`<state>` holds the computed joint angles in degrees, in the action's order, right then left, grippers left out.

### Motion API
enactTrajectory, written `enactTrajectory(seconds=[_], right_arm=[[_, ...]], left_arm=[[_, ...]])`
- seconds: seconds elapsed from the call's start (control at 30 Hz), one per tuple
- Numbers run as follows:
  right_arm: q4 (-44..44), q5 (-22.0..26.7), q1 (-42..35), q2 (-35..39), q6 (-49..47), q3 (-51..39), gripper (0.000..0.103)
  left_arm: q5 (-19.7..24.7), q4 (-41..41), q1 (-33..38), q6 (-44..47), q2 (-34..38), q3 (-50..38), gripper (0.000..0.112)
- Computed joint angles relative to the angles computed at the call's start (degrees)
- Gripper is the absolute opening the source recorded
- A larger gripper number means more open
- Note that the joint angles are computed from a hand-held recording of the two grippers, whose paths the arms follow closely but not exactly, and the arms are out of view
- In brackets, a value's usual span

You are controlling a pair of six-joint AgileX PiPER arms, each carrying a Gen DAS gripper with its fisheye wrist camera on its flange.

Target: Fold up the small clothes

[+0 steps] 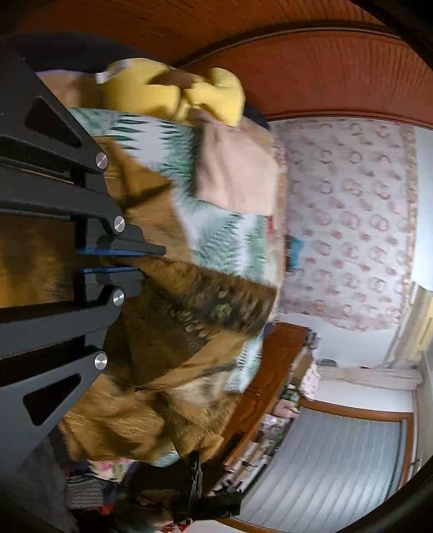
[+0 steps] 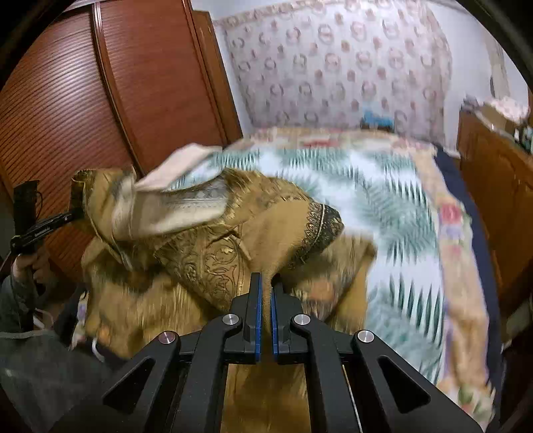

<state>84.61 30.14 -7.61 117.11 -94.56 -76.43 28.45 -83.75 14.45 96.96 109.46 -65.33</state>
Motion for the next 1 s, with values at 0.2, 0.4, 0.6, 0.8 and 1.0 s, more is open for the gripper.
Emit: enactTrajectory(seconds=[0.2, 0.4, 0.6, 0.8, 1.0], right_arm=[[10.0, 3.6, -3.6, -0.6, -8.7, 8.8, 0.004], [12.1, -0.5, -0.9, -5.4, -12.2, 12.9, 0.004], [14.2, -3.5, 1.4, -8.7, -14.5, 16.0, 0.004], [7.8, -7.4, 3.7, -6.3, -6.9, 13.3, 0.004], [4.1, -11.0, 6.4, -7.1, -1.7, 13.1, 0.004]], left_arm=[[-0.2, -2.2, 1.9, 2.8, -2.0, 5.4, 0.006], [-0.3, -4.4, 2.8, 5.8, -5.5, 9.2, 0.006], [-1.9, -6.5, 2.8, 8.9, -5.0, 10.7, 0.006], [-3.8, -4.5, 2.6, 6.6, -2.6, 9.9, 0.006], [-2.8, -0.4, 3.3, 3.2, -3.7, 9.4, 0.014]])
